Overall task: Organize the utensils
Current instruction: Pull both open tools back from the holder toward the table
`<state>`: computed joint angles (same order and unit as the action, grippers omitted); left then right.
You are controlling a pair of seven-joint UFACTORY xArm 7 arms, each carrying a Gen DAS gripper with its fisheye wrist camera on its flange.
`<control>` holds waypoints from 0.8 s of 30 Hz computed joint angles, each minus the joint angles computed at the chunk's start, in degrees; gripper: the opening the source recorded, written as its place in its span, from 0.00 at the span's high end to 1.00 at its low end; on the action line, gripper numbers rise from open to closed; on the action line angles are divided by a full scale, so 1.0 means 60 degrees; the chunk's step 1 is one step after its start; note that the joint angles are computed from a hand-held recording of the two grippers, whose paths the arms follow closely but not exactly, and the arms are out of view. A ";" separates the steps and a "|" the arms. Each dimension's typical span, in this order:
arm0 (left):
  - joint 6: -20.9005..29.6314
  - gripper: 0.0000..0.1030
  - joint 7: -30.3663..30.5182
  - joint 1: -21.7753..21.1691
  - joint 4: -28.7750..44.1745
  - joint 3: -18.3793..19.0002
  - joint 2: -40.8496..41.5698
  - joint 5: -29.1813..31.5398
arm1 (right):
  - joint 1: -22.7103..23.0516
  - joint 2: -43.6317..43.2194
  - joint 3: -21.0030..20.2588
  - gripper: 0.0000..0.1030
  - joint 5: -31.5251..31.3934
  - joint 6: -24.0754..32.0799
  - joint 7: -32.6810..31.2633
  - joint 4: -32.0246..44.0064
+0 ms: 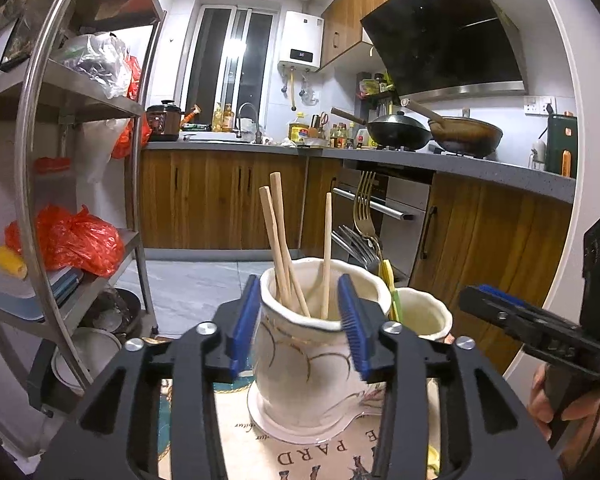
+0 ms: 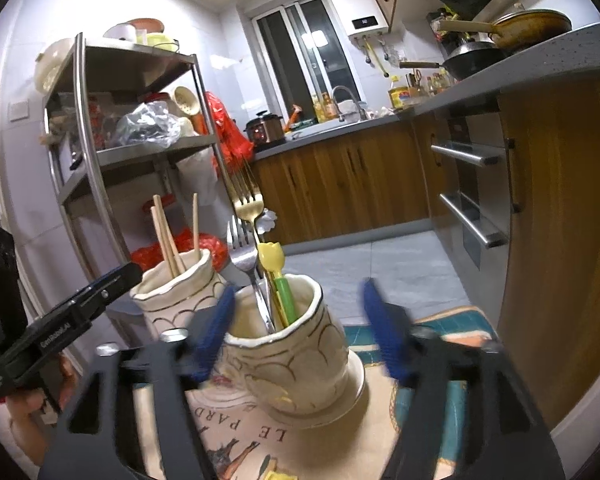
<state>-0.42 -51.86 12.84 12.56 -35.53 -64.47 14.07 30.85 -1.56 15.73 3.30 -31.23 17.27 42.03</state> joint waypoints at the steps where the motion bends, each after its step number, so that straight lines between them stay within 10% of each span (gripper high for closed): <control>1: 0.0103 0.48 -0.0024 -0.0039 0.0000 -0.0031 -0.0074 -0.0004 | -0.0025 -0.0105 -0.0062 0.21 -0.0265 0.0026 0.0269 -0.0106; 8: 0.1112 0.10 -0.0508 -0.0731 -0.0295 -0.0166 -0.0876 0.0127 | -0.0125 -0.0680 -0.0139 0.10 -0.0724 -0.0029 0.0962 -0.0793; 24: 0.3597 0.06 -0.1801 -0.3462 -0.0579 -0.0138 -0.1066 0.0878 | -0.0222 -0.1882 0.0833 0.09 0.1032 0.0315 -0.0405 -0.2077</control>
<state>21.16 -62.67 -7.92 9.09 -36.36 -70.87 19.34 29.52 -12.85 20.73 9.49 -29.34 14.84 29.57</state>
